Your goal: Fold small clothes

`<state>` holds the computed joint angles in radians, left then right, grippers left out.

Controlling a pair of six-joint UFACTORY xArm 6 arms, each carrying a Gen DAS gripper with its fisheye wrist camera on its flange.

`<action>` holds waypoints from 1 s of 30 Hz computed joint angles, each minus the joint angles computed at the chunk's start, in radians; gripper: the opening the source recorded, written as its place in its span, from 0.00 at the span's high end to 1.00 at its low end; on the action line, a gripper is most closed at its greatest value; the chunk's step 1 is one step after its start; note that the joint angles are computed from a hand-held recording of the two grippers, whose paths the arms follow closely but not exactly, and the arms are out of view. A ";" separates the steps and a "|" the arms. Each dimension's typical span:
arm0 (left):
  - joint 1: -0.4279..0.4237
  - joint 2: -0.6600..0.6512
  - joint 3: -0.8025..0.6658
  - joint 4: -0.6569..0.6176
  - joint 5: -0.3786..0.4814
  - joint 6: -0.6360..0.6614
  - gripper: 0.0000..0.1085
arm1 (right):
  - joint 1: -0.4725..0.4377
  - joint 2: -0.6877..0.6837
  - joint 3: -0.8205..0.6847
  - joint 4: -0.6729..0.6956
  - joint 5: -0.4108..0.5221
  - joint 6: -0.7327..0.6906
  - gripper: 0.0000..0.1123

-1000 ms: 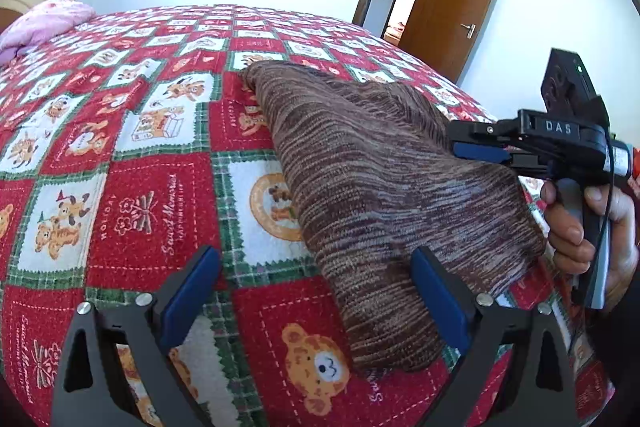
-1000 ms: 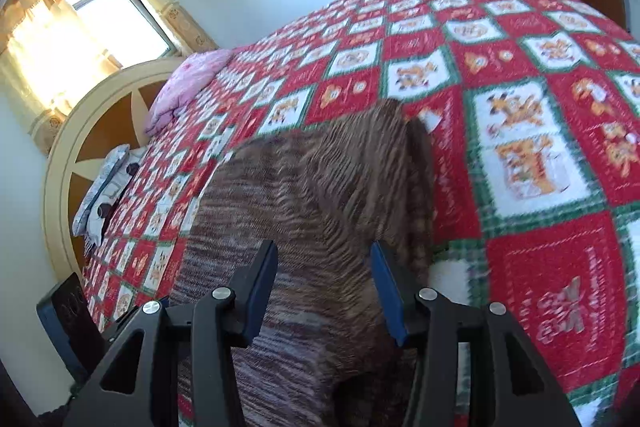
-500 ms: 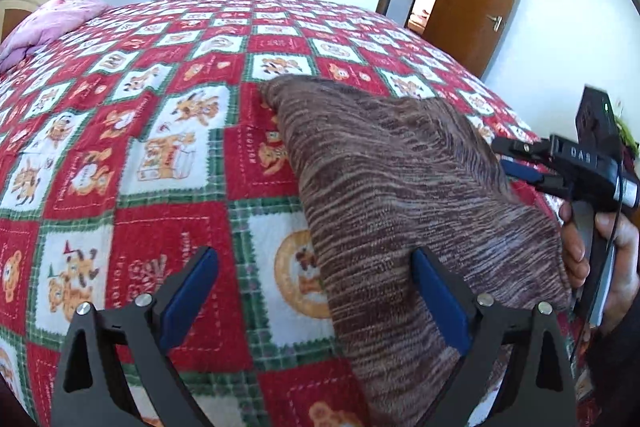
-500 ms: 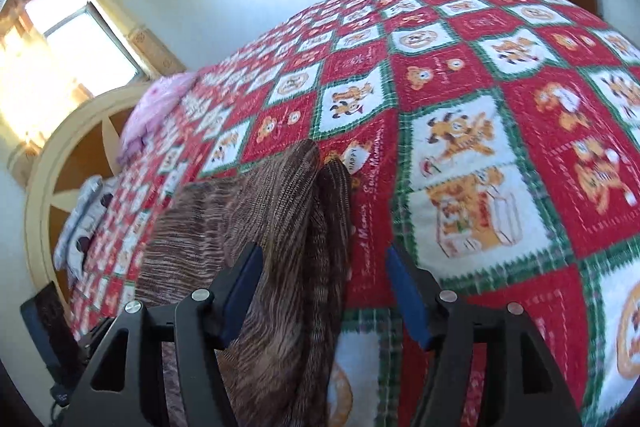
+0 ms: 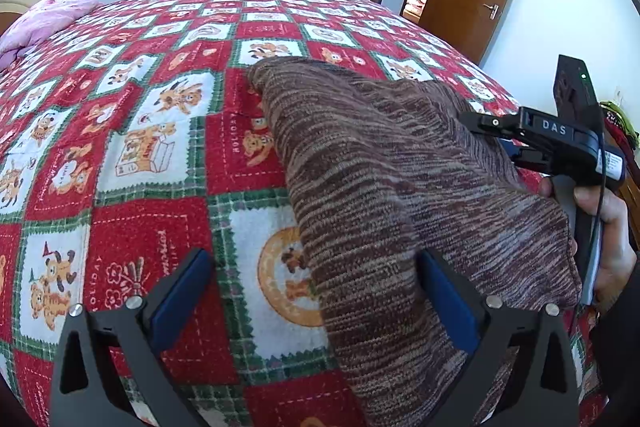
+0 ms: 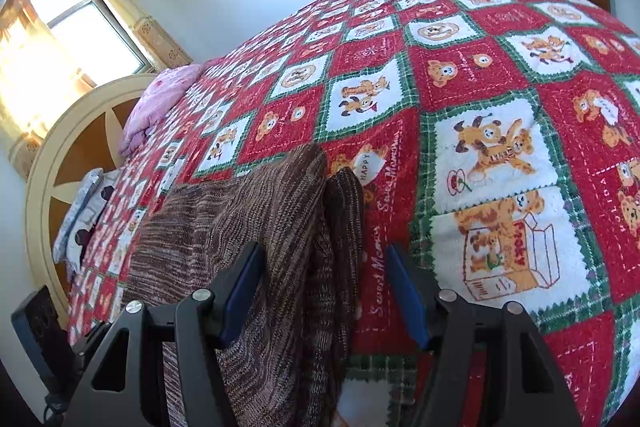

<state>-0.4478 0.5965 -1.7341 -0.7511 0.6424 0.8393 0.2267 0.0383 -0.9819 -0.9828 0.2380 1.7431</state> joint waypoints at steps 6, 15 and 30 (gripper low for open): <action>0.004 -0.010 0.011 -0.056 0.015 0.060 0.05 | -0.005 0.007 0.006 0.003 -0.042 -0.011 0.55; 0.026 0.005 -0.031 -0.158 0.145 0.154 0.31 | -0.027 0.019 0.013 -0.070 -0.139 0.053 0.62; 0.019 0.039 -0.079 -0.126 0.171 0.094 0.37 | -0.057 0.043 -0.008 -0.205 -0.195 0.213 0.71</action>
